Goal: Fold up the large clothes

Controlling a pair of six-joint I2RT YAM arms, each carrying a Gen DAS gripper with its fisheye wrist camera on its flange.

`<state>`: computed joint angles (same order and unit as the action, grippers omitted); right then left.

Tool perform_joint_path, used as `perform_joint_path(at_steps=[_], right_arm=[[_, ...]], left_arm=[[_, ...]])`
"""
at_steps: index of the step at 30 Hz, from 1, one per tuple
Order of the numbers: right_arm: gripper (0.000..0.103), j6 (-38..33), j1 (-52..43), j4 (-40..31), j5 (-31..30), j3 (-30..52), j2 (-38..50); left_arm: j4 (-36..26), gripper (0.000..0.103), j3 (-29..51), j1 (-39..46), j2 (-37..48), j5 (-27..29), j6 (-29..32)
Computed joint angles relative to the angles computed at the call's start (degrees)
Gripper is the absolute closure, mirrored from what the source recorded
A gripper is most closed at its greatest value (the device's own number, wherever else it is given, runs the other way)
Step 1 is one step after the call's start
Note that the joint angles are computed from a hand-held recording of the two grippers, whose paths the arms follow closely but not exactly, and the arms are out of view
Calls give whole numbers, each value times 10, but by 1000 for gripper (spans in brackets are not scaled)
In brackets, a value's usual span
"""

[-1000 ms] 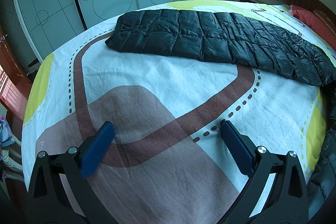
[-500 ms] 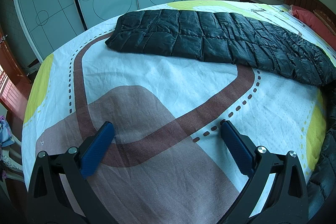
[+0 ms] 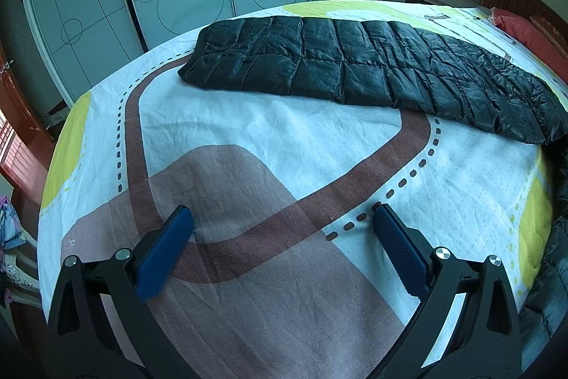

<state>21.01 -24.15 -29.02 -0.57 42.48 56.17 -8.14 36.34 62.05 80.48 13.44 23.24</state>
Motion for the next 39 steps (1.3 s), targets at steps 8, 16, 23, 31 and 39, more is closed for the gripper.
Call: perform_joint_path(at_steps=[8,16,23,31,39], right_arm=[[63,-68,-28,106,-15,-68,125],[63,-83,26,68,75,14,130],[58,-99,32,102,46,63,284],[51,-34,169,93,104,32,214],[44,36,246,73,140,53,255]], left_arm=[[1,2,0,-2,-1,-4,0],[2,2,-1,-2,-2,-4,1],[2,2,-1,-3,-2,-4,0],[1,2,0,-2,-1,-3,0],[0,2,0,-2,-1,0,-1]])
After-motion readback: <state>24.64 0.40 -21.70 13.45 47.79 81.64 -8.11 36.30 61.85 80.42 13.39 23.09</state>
